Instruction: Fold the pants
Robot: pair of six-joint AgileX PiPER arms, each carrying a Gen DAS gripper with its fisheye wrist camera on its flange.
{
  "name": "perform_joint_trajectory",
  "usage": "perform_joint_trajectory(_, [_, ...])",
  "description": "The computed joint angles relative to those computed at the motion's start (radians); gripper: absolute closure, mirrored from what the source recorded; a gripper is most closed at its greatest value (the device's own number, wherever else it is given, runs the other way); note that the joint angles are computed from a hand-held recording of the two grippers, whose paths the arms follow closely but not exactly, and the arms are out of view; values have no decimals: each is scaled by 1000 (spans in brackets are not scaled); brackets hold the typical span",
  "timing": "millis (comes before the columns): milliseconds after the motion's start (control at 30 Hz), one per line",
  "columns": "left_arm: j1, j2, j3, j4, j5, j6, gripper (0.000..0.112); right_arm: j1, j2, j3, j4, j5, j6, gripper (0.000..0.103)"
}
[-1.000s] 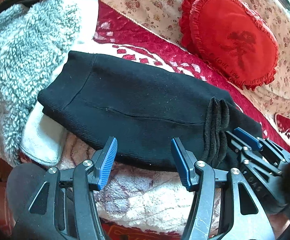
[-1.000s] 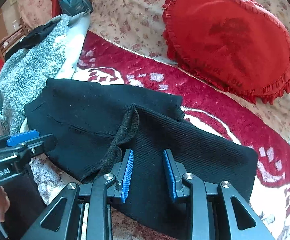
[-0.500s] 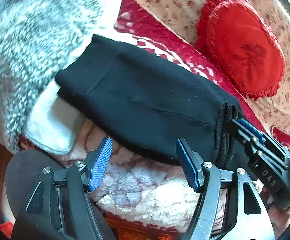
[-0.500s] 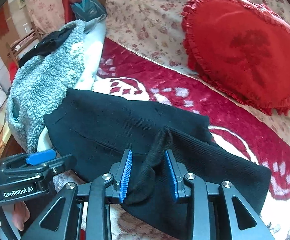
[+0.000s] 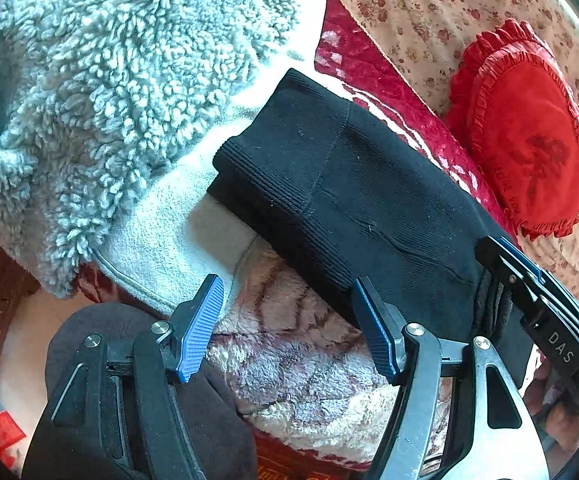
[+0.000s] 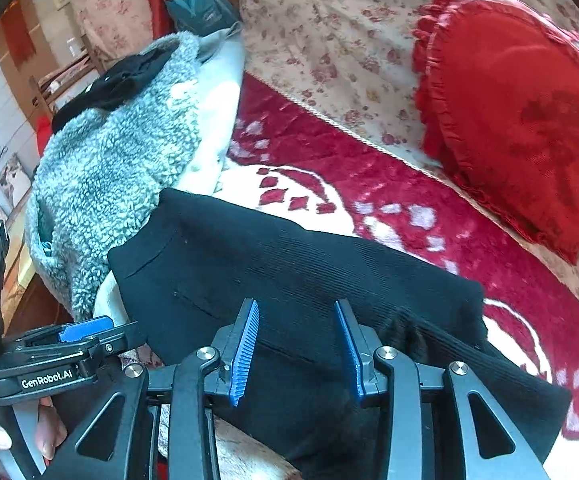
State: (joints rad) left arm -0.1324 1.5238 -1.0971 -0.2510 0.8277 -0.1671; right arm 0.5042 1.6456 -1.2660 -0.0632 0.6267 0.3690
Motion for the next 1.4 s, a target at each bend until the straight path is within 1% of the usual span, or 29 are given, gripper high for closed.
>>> perform_joint_trajectory(100, [20, 10, -4, -30, 4, 23, 44, 7, 42, -49, 19, 19, -29, 66])
perform_joint_trajectory(233, [68, 30, 0, -105, 6, 77, 42, 13, 110, -138, 35, 45, -69, 65])
perform_joint_trajectory(333, [82, 52, -18, -129, 4, 88, 42, 9, 179, -232, 67, 68, -107, 63])
perform_joint_trajectory(400, [96, 64, -28, -154, 8, 94, 40, 2, 239, -314, 115, 88, -157, 62])
perform_joint_trajectory(433, [102, 74, -35, -168, 7, 97, 36, 2, 266, -352, 131, 96, -176, 61])
perform_joint_trajectory(467, [108, 80, -38, -187, 2, 107, 33, 1, 306, -409, 157, 113, -212, 61])
perform_joint_trajectory(500, [105, 89, -44, -194, -3, 102, 32, 1, 338, -457, 175, 132, -238, 60])
perform_joint_trajectory(567, [101, 113, -64, -196, -9, 92, 28, 1, 419, -582, 198, 189, -292, 59])
perform_joint_trajectory(633, [90, 132, -83, -185, -17, 72, 26, 5, 488, -687, 192, 232, -310, 57])
perform_joint_trajectory(667, [86, 140, -91, -185, -22, 67, 22, 5, 515, -728, 192, 248, -316, 57])
perform_joint_trajectory(733, [75, 160, -108, -193, -36, 56, 17, -6, 582, -821, 231, 285, -343, 55])
perform_joint_trajectory(767, [72, 162, -107, -192, -46, 51, 17, -15, 630, -885, 265, 322, -355, 55])
perform_joint_trajectory(833, [67, 161, -97, -199, -83, 61, 18, -25, 675, -934, 299, 352, -351, 56])
perform_joint_trajectory(867, [65, 155, -88, -200, -103, 64, 29, -37, 671, -914, 335, 335, -356, 58])
perform_joint_trajectory(900, [59, 146, -79, -181, -127, 45, 40, -55, 652, -865, 403, 298, -380, 67])
perform_joint_trajectory(933, [61, 132, -63, -174, -151, 45, 65, -70, 635, -826, 459, 274, -404, 74])
perform_joint_trajectory(967, [67, 128, -65, -207, -151, 77, 78, -77, 616, -790, 482, 251, -416, 79])
perform_joint_trajectory(1000, [75, 120, -63, -249, -149, 113, 85, -80, 595, -757, 494, 229, -431, 85])
perform_joint_trajectory(1033, [76, 110, -57, -263, -153, 129, 93, -83, 571, -724, 509, 211, -447, 88])
perform_joint_trajectory(1100, [55, 80, -53, -252, -177, 138, 96, -85, 521, -671, 505, 186, -444, 91])
perform_joint_trajectory(1167, [17, 41, -46, -234, -205, 144, 97, -96, 453, -604, 514, 159, -444, 91])
perform_joint_trajectory(1200, [-2, 22, -39, -232, -219, 154, 97, -104, 417, -569, 510, 139, -430, 91])
perform_joint_trajectory(1267, [-72, -30, -20, -182, -264, 140, 98, -128, 323, -480, 483, 93, -378, 88])
perform_joint_trajectory(1300, [-97, -50, -6, -152, -278, 127, 98, -146, 275, -439, 476, 75, -349, 81])
perform_joint_trajectory(1333, [-155, -66, 1, -83, -303, 88, 98, -162, 240, -411, 491, 69, -341, 66])
perform_joint_trajectory(1367, [-197, -79, 11, -21, -321, 46, 98, -185, 200, -373, 541, 62, -365, 59])
perform_joint_trajectory(1400, [-256, -86, 20, 72, -342, -23, 98, -211, 154, -322, 614, 60, -412, 53])
